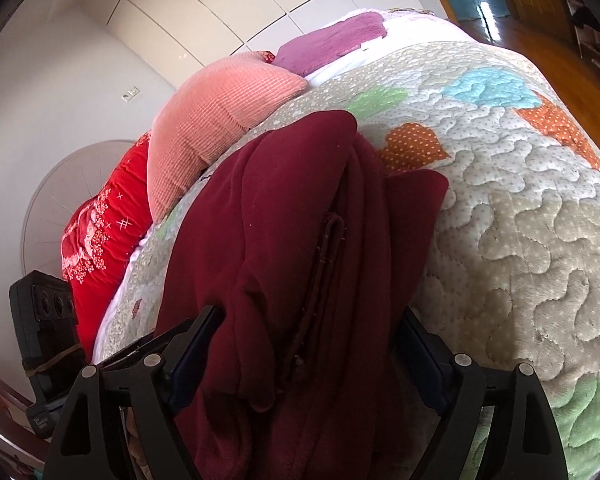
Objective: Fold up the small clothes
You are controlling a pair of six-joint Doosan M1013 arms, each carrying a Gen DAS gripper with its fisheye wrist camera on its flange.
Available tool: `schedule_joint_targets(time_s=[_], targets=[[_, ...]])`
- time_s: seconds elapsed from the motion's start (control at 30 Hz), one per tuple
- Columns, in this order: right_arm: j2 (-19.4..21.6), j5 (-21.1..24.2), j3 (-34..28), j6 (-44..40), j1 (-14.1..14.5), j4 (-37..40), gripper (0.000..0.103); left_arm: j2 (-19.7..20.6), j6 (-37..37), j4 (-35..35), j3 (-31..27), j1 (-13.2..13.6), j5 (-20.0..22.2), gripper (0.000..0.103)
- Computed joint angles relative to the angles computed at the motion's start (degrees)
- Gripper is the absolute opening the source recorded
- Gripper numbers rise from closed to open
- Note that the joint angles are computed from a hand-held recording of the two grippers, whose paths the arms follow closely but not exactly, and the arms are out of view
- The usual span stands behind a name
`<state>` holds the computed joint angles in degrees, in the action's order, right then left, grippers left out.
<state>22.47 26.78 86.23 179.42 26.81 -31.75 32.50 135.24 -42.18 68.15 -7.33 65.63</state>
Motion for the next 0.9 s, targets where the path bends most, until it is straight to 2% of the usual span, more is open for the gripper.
schedule_joint_targets(time_s=[0.07, 0.17, 0.27, 0.33, 0.53, 0.63, 0.73, 0.77, 0.83, 0.9], targets=[[0.1, 1.0, -0.6, -0.7, 0.1, 0.2, 0.069, -0.3, 0.5, 0.1, 0.4, 0.0, -0.6, 0.082], [0.2, 3.0, -1.4, -1.9, 0.6, -0.5, 0.06, -1.0, 1.1, 0.2, 1.3, 0.0, -1.9, 0.082], [-0.1, 4.2, -1.6, -0.6, 1.2, -2.8, 0.052, -2.0, 2.0, -0.1, 2.3, 0.2, -3.1, 0.074], [-0.4, 5.0, -1.8, -0.1, 1.9, -4.3, 0.051, -2.6, 2.9, -0.4, 2.7, 0.7, -3.2, 0.069], [-1.5, 4.7, -2.8, -3.7, 4.3, -3.8, 0.05, -6.4, 9.2, -2.3, 5.9, 3.6, -2.3, 0.067], [-1.6, 3.3, -3.3, -7.9, 6.0, -0.5, 0.05, -9.4, 15.3, -5.4, 8.8, 6.0, 0.8, 0.064], [-0.9, 8.5, -4.5, -1.7, 9.3, -7.8, 0.05, -12.8, 18.4, -2.1, 13.3, 6.5, -2.5, 0.064], [-1.1, 8.1, -4.0, 0.0, 9.6, -8.0, 0.05, -13.1, 18.7, -1.8, 13.9, 6.8, -2.4, 0.064], [-2.5, 3.0, -0.8, 6.5, 9.4, -9.2, 0.048, -13.0, 17.8, -1.0, 14.6, 7.2, -1.5, 0.064], [-3.2, 3.1, 0.4, 9.9, 9.8, -11.2, 0.045, -12.7, 15.1, -0.2, 14.5, 7.7, -0.6, 0.064]])
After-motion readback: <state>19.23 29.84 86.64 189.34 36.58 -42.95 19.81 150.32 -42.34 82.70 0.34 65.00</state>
